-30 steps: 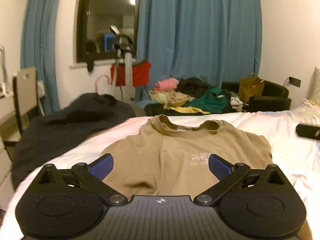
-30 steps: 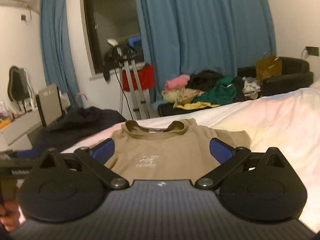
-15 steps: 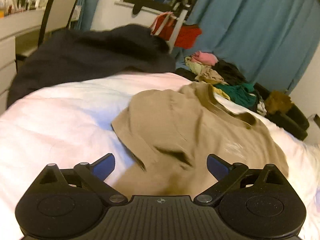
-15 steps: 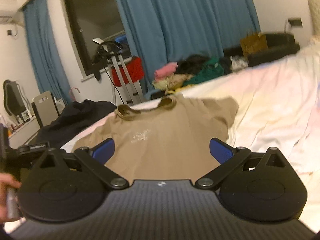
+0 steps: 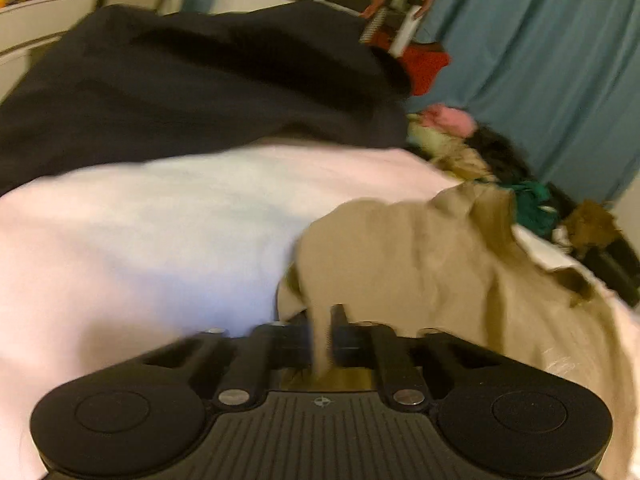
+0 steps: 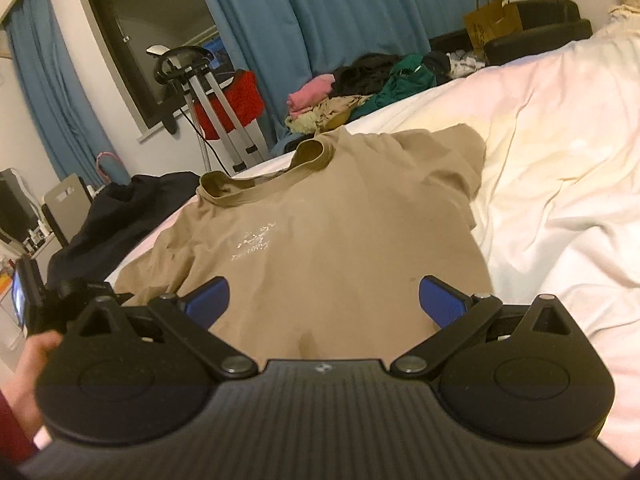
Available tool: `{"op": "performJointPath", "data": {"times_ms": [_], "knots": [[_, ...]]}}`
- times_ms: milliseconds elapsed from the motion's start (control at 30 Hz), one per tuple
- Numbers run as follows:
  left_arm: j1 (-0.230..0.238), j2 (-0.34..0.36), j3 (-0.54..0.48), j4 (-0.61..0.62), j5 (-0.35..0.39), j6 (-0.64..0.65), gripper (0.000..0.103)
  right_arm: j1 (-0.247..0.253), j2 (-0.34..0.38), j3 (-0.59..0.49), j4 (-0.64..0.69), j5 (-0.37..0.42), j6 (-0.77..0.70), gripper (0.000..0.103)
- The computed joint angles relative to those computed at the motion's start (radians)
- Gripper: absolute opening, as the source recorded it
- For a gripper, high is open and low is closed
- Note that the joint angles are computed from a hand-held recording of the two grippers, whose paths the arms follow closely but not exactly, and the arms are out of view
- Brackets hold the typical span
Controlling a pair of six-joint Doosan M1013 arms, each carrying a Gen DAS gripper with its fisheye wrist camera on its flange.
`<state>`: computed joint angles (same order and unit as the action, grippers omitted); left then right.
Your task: Fold clothes
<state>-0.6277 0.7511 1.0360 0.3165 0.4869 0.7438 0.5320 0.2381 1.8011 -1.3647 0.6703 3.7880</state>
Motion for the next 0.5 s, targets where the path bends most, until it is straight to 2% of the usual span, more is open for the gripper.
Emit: {"op": "performJointPath", "data": {"times_ms": [100,200,333,400,433,500], "knots": [[0.003,0.018,-0.085,0.088,0.05,0.037,0.007,-0.001,0.008,-0.011,0.003,0.012,-0.024,0.103],[-0.002,0.049,-0.197,0.268,0.14,0.023,0.007,-0.003,0.012,-0.017,0.014,0.026,-0.042,0.103],[-0.023,0.156,-0.404,0.467,0.359,0.12,0.004,-0.011,0.018,-0.022,0.02,0.025,-0.048,0.103],[-0.03,0.207,-0.48,0.521,0.44,0.136,0.004,-0.012,0.019,-0.02,0.011,0.04,-0.055,0.103],[-0.028,0.213,-0.483,0.518,0.45,0.121,0.005,-0.012,0.02,-0.02,0.006,0.048,-0.058,0.103],[-0.022,0.179,-0.406,0.5,0.384,0.039,0.016,-0.011,0.018,-0.016,-0.005,0.066,-0.065,0.103]]}}
